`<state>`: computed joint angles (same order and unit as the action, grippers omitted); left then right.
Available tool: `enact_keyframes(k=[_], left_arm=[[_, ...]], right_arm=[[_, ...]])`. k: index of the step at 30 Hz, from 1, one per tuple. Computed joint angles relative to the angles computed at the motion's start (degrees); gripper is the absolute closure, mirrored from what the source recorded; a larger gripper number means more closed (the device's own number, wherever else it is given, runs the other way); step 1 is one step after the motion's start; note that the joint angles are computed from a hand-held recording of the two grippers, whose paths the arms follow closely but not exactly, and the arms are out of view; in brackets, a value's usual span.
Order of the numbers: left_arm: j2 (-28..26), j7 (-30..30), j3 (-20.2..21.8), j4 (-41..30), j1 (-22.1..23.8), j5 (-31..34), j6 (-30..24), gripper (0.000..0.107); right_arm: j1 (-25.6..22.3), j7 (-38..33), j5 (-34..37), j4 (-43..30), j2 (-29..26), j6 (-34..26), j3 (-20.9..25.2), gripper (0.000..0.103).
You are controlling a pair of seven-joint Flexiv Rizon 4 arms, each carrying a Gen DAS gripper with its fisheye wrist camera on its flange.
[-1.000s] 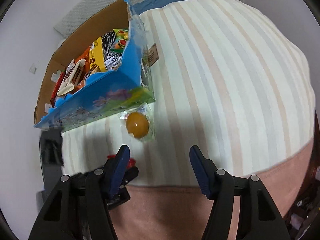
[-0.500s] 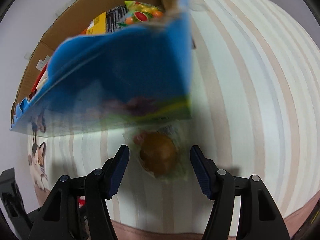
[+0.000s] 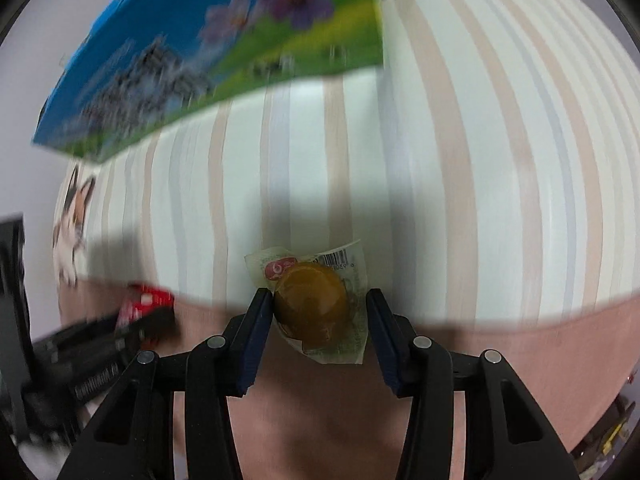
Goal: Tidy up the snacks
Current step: 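Grasp the red triangle chocolate pack with the left tool while the right tool grasps the egg snack, then carry both snacks into the cardboard box and open both tools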
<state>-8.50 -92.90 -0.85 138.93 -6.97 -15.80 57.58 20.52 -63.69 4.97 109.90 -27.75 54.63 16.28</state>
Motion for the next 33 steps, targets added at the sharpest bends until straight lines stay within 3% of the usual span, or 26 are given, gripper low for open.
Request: enact_keyframes(k=[5, 8, 13, 17, 22, 26, 33], left_arm=[[1.31, 0.10, -0.04, 3.53, -0.43, -0.96, 1.56, 0.069], [-1.52, -0.25, -0.38, 1.95, -0.49, 0.02, 2.49, 0.069], [-4.30, 0.30, -0.83, 1.73, -0.23, -0.38, 4.59, 0.065], [-7.53, -2.99, -1.62, -2.42, -1.72, 0.58, 3.75, 0.061], [-8.20, -4.64, -1.56, -4.01, -2.53, 2.14, 2.77, 0.060], [-7.87, -5.88, -1.27, -5.02, -2.98, 3.24, 2.17, 0.063], [-5.71, -6.21, -1.44, -3.92, -3.29, 4.21, 2.91, 0.069]], right_arm=[[0.92, 1.45, 0.38, 2.77, 0.34, 2.84, 0.18, 0.051], [1.10, 2.87, 0.30, 3.16, -0.28, 3.40, 0.08, 0.050], [2.29, 4.55, -1.73, 3.59, -0.62, 3.84, -0.15, 0.039], [5.09, 7.73, -6.12, 3.78, -1.38, 3.98, -1.84, 0.032], [8.45, 13.24, -12.05, 4.33, -2.42, 4.39, -3.72, 0.031], [10.16, 15.82, -16.45, 5.12, -2.85, 5.38, -4.69, 0.039], [9.52, 18.36, -18.22, 9.21, -0.37, 10.01, -3.78, 0.041]])
